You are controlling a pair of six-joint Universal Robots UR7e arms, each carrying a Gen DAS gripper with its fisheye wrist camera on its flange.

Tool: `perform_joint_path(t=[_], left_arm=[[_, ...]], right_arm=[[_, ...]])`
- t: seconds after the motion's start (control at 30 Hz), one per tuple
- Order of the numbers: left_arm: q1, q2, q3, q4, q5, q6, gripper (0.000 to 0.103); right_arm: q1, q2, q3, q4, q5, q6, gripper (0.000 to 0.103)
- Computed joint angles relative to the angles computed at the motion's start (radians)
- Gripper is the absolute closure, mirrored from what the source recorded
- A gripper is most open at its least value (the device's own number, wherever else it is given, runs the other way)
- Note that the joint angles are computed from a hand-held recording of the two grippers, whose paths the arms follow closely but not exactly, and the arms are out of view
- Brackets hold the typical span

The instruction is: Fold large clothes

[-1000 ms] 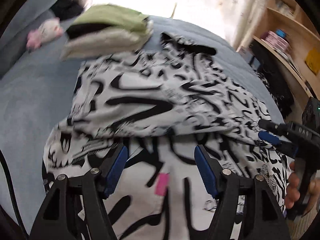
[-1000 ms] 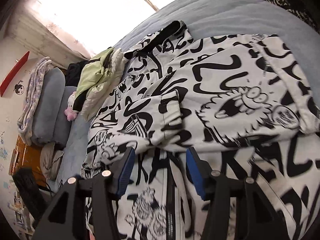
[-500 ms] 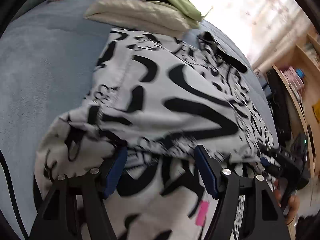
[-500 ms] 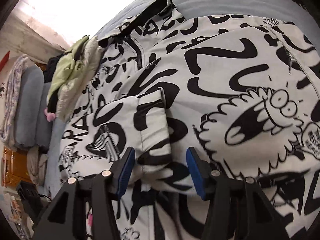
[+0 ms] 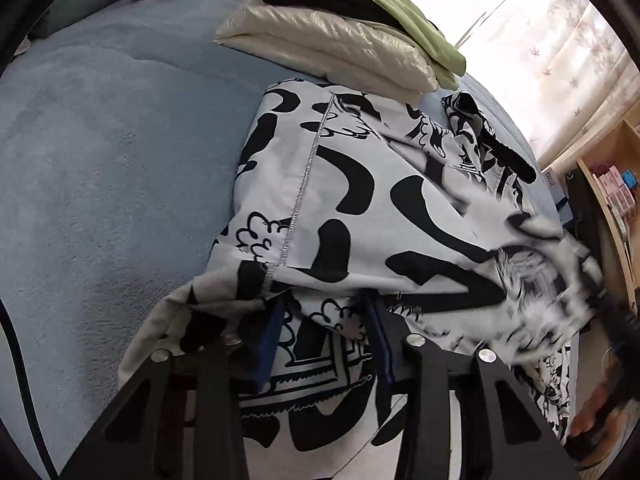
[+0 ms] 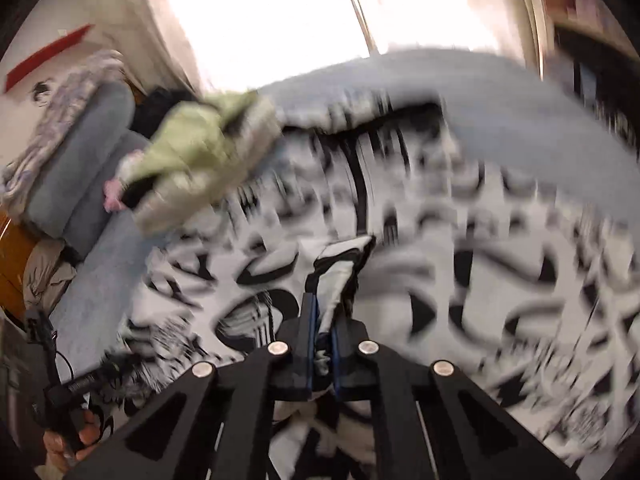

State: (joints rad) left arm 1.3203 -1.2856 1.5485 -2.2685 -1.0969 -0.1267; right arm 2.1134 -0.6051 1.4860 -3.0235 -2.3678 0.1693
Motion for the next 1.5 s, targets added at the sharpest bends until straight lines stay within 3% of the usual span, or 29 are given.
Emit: perform_joint_path(t=[0.07,0.13,0.27,0.4,0.57,0.73,1.03,1.3,1.5], left_arm=[[-0.001,0.001,-0.001,0.008,0.007,0.006,0.065],[-0.004,0.003,-0.002,0.02,0.021,0.011,0.065],[-0.02,0.006,-0.008,0.055,0.046,0.037,0.065],[-0.044,-0.013,-0.001,0.092,0.079,0.055,0.062],[-0.082,-0.045,0.004,0.113,0.095,0.052,0.062],[-0.14,-0.097,0.045,0.074,0.123,0.096,0.054],[-0.225,-0.137,0.076,0.0,0.18,0.177,0.054],[-0.234,-0.121,0.066,-0.042,0.181,0.214,0.054],[-0.207,-0.03,0.011,-0.075,0.177,0.238,0.054]], right_arm=[[0.011,0.022,-0.026,-0.081,-0.027,-0.088,0.098],[0.003,0.038,-0.051,-0.063,-0.059,-0.099,0.098],[-0.036,0.048,-0.057,0.082,-0.123,0.009,0.097],[-0.074,0.006,0.005,0.184,-0.074,0.148,0.092],[-0.057,-0.029,0.032,0.223,-0.056,0.203,0.087],[-0.019,-0.034,0.038,0.224,-0.082,0.194,0.078],[0.046,-0.046,0.038,0.169,-0.062,0.164,0.077],[0.084,-0.023,-0.005,0.169,-0.005,0.117,0.077],[0.068,0.049,-0.09,0.208,0.054,0.099,0.077]])
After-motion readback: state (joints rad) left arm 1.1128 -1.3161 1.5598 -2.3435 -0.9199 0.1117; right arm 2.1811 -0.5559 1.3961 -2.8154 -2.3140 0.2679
